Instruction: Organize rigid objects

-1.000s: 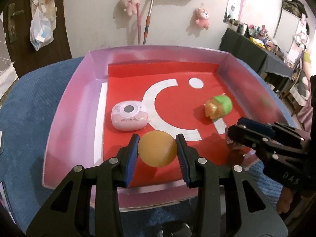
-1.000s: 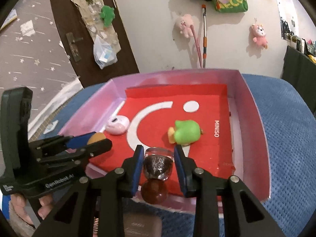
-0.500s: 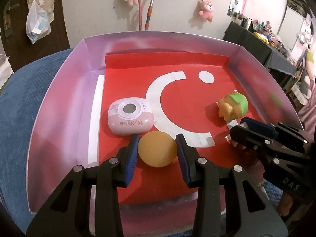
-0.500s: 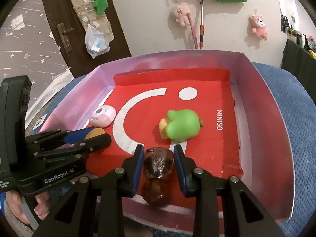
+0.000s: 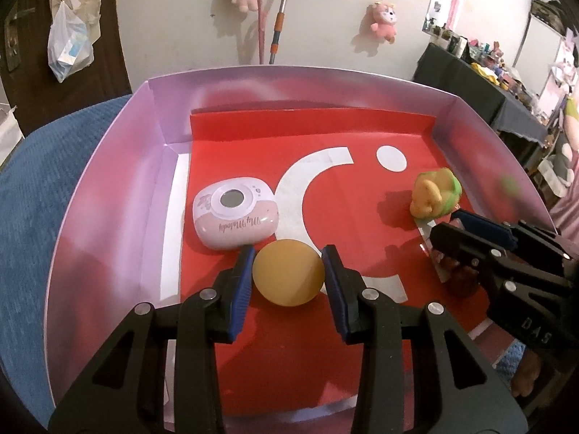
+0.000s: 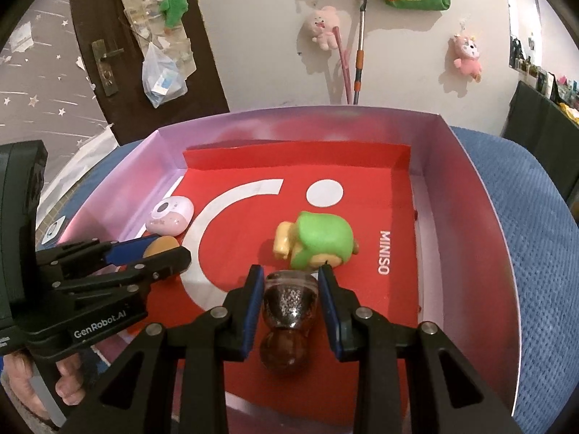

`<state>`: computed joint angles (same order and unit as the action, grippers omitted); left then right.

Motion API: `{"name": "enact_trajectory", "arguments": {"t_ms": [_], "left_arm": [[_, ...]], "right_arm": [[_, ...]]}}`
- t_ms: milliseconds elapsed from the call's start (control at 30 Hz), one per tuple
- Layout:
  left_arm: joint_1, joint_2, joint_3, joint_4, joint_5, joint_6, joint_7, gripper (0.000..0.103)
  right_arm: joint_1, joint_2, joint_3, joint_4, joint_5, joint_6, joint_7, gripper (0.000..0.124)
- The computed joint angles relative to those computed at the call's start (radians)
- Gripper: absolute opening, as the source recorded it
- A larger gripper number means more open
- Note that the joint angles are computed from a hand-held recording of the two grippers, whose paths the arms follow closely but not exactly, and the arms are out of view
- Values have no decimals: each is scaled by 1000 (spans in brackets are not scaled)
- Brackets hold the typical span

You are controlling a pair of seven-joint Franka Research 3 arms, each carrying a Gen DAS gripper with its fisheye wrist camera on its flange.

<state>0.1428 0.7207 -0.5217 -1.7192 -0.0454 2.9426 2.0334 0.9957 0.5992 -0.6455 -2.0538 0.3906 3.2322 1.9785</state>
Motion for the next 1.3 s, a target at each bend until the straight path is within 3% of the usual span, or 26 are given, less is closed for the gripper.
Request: {"name": "enact_trajectory", "arguments": {"t_ms": [167,967,1100,1300], "left_arm": [[-14,10,13,23,4,-10,-11,36],[-45,9,51,38,16,-18,-34,36],[-64,0,74,28,32,-4,-60,58],[-45,0,56,23,30,-9,-63,59]], "right_arm": [[-55,-3,45,19,-2,-4,-4,33],[-57,-6,47,14,-12,2,2,34],[-61,-10,52,14,-13,3,-4,34],[-50,-11,48,10,-4,13,-16,49]]}}
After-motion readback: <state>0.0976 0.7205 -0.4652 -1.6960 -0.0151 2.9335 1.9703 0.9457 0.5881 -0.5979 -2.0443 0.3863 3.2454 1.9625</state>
